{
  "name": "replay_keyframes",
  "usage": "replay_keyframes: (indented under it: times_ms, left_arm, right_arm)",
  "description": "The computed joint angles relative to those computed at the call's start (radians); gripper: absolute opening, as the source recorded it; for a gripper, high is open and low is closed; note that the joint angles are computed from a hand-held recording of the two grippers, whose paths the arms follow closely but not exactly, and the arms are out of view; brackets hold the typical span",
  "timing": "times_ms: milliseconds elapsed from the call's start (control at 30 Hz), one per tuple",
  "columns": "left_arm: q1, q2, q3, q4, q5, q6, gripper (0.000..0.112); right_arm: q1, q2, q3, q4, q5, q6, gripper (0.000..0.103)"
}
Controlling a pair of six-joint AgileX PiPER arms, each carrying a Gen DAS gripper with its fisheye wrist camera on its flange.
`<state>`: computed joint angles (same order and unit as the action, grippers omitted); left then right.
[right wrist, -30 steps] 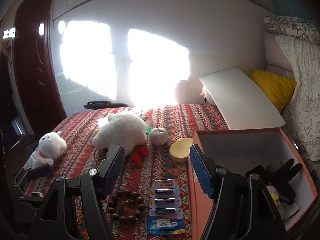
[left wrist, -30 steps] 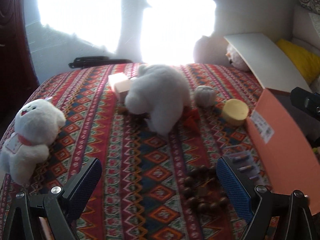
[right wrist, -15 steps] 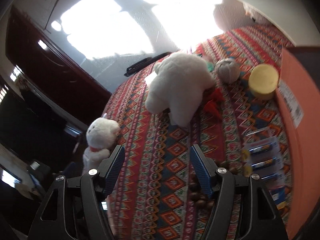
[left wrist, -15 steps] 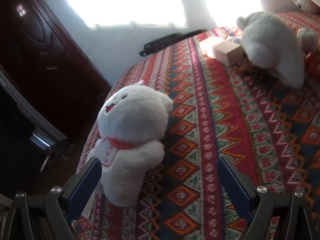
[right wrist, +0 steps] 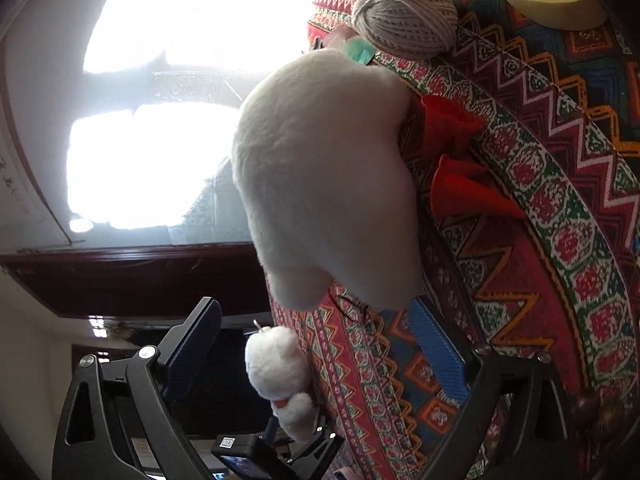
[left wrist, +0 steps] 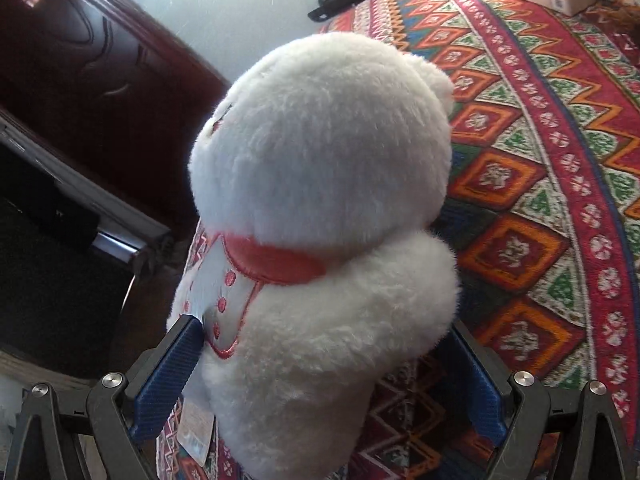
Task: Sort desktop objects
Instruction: 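Grasp the small white plush bear with the left tool while the right tool grasps the large white plush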
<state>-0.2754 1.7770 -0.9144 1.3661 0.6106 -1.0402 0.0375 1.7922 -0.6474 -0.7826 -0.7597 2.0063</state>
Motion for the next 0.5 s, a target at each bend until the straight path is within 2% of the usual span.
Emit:
replay_keyframes:
  times_ms: [133, 233, 400, 467, 500]
  left_arm:
    - [0.054, 0.012, -0.051, -0.065, -0.045, 0.066, 0.096]
    - [0.083, 0.025, -0.086, -0.120, -0.071, 0.124, 0.096]
    - [0.117, 0.057, -0.128, -0.165, -0.090, 0.160, 0.096]
    - [0.113, 0.056, -0.126, -0.150, -0.082, 0.146, 0.093]
    - [0.111, 0.055, -0.124, -0.140, -0.079, 0.134, 0.086]
  right_arm:
    - [-0.012, 0.105, -0.049, 0.078, -0.012, -0.034, 0.098]
    - [-0.009, 0.147, -0.112, 0.133, -0.011, -0.122, 0.101]
    - [0.011, 0.217, -0.250, 0.159, 0.058, -0.168, 0.103]
    - [0.020, 0.241, -0.306, 0.163, 0.100, -0.169, 0.103]
    - [0.022, 0.248, -0.328, 0.159, 0.116, -0.156, 0.103]
